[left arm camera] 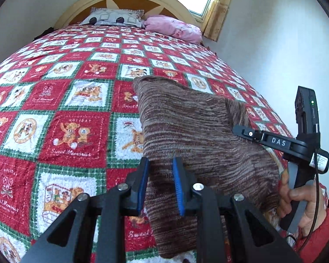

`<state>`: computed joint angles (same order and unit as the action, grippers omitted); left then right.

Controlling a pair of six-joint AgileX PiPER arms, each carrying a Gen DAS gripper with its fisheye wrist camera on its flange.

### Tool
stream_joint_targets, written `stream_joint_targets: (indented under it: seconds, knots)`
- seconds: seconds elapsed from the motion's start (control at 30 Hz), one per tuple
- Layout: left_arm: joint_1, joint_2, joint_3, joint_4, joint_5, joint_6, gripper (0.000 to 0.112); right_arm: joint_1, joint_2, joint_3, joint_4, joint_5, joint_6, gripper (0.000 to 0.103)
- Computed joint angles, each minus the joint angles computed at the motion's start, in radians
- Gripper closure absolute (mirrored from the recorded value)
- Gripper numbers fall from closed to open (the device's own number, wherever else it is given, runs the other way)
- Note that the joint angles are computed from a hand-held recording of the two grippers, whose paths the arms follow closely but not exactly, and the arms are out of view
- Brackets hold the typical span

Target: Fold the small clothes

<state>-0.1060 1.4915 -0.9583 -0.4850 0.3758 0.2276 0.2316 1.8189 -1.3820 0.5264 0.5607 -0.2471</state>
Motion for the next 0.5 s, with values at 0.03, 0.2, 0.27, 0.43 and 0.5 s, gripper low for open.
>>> stream_joint_targets:
  seconds: [0.03, 0.2, 0.27, 0.43, 0.5]
  knots:
    - [0.005, -0.008, 0.007, 0.005, 0.004, -0.007, 0.08, -0.015, -0.007, 0.013, 0.065, 0.004, -0.044, 0.089]
    - [0.046, -0.054, 0.058, -0.067, 0.014, 0.074, 0.078, -0.136, -0.085, 0.125, 0.447, 0.152, -0.29, 0.052]
    - [0.061, -0.075, 0.089, -0.099, 0.013, 0.11, 0.078, -0.149, -0.207, 0.264, 0.567, 0.133, -0.408, 0.038]
    - [0.082, -0.098, 0.14, -0.164, 0.025, 0.149, 0.078, -0.051, -0.407, 0.444, 0.508, 0.06, -0.428, 0.036]
    - [0.083, -0.112, 0.152, -0.163, 0.036, 0.14, 0.078, 0.029, -0.422, 0.464, 0.394, -0.004, -0.367, 0.036]
